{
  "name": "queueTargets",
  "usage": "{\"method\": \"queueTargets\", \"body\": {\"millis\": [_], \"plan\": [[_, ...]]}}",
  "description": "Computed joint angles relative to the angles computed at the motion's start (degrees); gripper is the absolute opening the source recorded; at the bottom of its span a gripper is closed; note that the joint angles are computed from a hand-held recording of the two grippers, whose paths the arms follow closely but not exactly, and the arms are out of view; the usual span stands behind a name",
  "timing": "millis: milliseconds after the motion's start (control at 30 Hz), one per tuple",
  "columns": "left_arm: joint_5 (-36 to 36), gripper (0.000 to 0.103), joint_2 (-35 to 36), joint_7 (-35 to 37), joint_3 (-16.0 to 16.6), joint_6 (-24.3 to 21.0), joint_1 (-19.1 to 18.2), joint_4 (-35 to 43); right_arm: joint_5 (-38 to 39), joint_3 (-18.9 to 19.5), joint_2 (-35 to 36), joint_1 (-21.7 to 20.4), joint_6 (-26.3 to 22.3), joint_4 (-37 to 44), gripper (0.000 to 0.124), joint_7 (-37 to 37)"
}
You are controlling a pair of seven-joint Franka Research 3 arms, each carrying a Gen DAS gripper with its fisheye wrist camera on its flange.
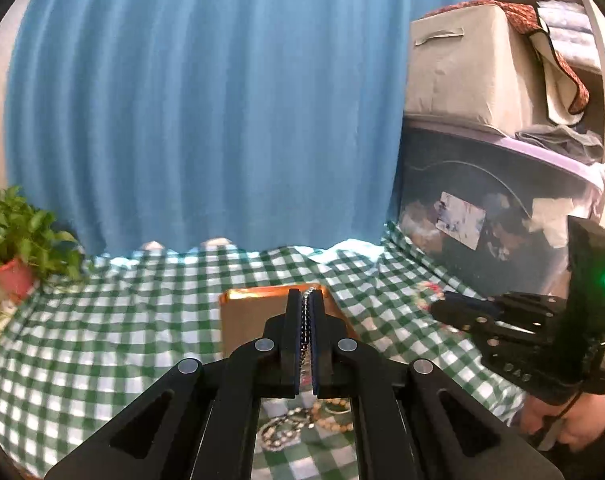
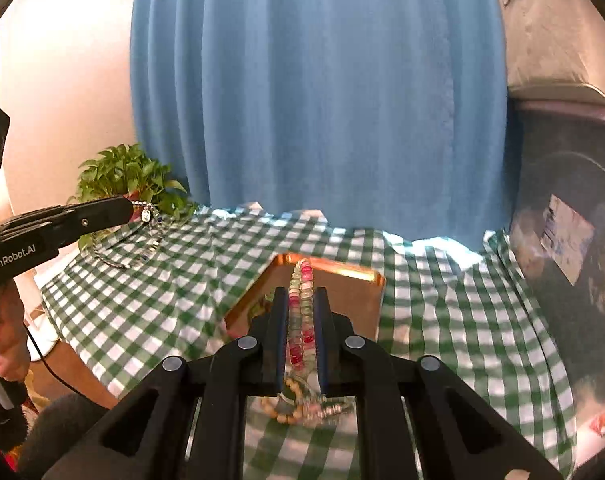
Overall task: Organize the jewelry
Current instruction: 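Carry the chain into the tray with the left tool while the right tool drops the pink-white bracelet there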
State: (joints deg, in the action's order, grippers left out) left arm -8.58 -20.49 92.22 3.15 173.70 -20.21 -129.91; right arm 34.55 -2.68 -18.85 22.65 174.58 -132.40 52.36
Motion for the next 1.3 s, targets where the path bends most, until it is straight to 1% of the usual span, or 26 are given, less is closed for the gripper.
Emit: {"method": "queueTargets", "body": {"millis": [33, 67, 100, 133, 200, 233, 300, 333, 400, 433, 467, 500, 600, 633, 700, 733, 767, 833, 933, 1000, 1100, 1133, 1167, 1200, 1300], "plan": [[-0.45, 0.003, 1.38, 0.36, 1.41, -0.31, -1.53, 1.05, 0.33, -0.59, 1.38, 0.62, -0.12, 1.33, 0.01, -0.58], [-1.89, 0.003, 2.76, 1.48, 1.62, -0.82, -1.83, 2.13, 0.35, -0.61, 2.9, 0.52, -0.37, 2.6, 0.01, -0.6], [-4.53, 0.003, 4.69, 3.97, 3.46, -1.37, -3.94, 3.58, 0.5, -0.56, 4.01, 0.29, -0.75, 3.56, 0.011, -0.65], [-8.63, 0.003, 6.44, 7.55, 5.41, -1.32, -6.53, 4.83, 1.91, -1.24, 5.46, 0.91, -1.08, 4.8, 0.011, -1.75], [-20.48, 0.003, 9.23, 18.24, 10.68, -1.72, -13.04, 7.28, 5.74, -2.09, 8.55, 1.7, -1.81, 7.25, 0.011, -4.58], [-23.36, 0.003, 11.83, 20.35, 11.69, -2.4, -13.95, 9.15, 6.74, -1.62, 9.68, 1.23, -1.58, 7.83, 0.011, -4.98], [-25.27, 0.003, 15.34, 21.62, 11.04, -3.52, -12.91, 11.74, 10.08, -1.26, 13.1, 0.52, -2.09, 10.45, 0.011, -6.62], [-27.57, 0.003, 17.32, 23.43, 10.95, -4.34, -12.6, 13.39, 12.37, -1.1, 15.16, 0.18, -2.26, 12.13, 0.011, -8.05], [-31.22, 0.003, 21.07, 26.65, 10.13, -5.34, -11.35, 16.44, 13.85, -0.01, 18.81, -1.21, -1.5, 14.89, 0.011, -8.82], [-31.32, 0.003, 23.57, 26.94, 9.66, -6.1, -10.41, 18.5, 15.85, 0.58, 20.64, -2.04, -1.69, 16.63, 0.011, -10.12], [-29.9, 0.003, 25.48, 25.77, 9.3, -6.86, -9.62, 20.18, 18.03, 1.23, 22.65, -3.08, -2.23, 18.61, 0.011, -11.38], [-28.73, 0.003, 28.11, 24.76, 8.99, -8.84, -8.68, 22.94, 18.21, 1.78, 23.97, -3.99, -2.55, 19.86, 0.011, -11.31], [-25.98, 0.003, 33.76, 22.83, 7.64, -13.27, -6.25, 29.34, 16.02, 2.92, 28.56, -6.61, -4.32, 24.54, 0.011, -9.9], [-24.78, 0.003, 36.31, 21.9, 7.27, -15.52, -5.37, 32.48, 14.62, 3.07, 29.96, -7.3, -4.97, 26.09, 0.011, -8.74], [-22.44, 0.003, 39.81, 20.08, 6.57, -18.32, -3.98, 36.74, 14.87, 4.38, 32.44, -9.4, -6.05, 28.79, 0.011, -8.22], [-20.9, 0.003, 41.39, 19.11, 6.37, -19.28, -3.52, 38.58, 15.81, 5.49, 33.67, -10.7, -6.39, 30.01, 0.011, -8.89], [-19.8, 0.003, 42.3, 18.38, 6.03, -19.76, -2.99, 39.61, 14.82, 5.85, 34.97, -11.29, -6.65, 31.1, 0.011, -8.12], [-16.96, 0.003, 45.87, 15.93, 5.79, -22.29, -1.91, 44.12, 10.33, 5.43, 37.96, -11.25, -7.24, 33.98, 0.011, -4.5], [-14.62, 0.003, 50.31, 12.63, 4.7, -25.37, 0.32, 50.11, 7.45, 6.77, 42.29, -13.14, -10.49, 39.25, 0.011, -1.74], [-12.64, 0.003, 53.84, 9.42, 4.41, -27.92, 1.53, 55.14, 4.0, 6.69, 44.97, -13.32, -11.97, 42.46, 0.011, 1.17], [-9.59, 0.003, 59.52, 4.9, 3.84, -32.66, 3.34, 63.55, 0.83, 7.78, 48.23, -14.52, -14.4, 46.61, 0.011, 3.92], [-8.21, 0.003, 61.45, 3.32, 3.84, -34.46, 3.7, 66.39, -0.67, 7.58, 49.47, -14.5, -15.63, 48.28, 0.011, 5.33], [-7.12, 0.003, 63.97, 2.58, 3.36, -37.24, 4.47, 70.23, -1.9, 7.56, 50.23, -14.54, -16.42, 49.23, 0.011, 6.29], [-5.38, 0.003, 65.88, 1.8, 3.4, -38.73, 4.68, 72.85, -3.39, 7.18, 51.45, -14.32, -17.09, 50.48, 0.011, 7.59], [-1.5, 0.003, 69.46, 0.45, 2.59, -42.45, 5.57, 78.1, -5.55, 7.46, 53.52, -14.67, -18.35, 52.13, 0.011, 9.93]]}}
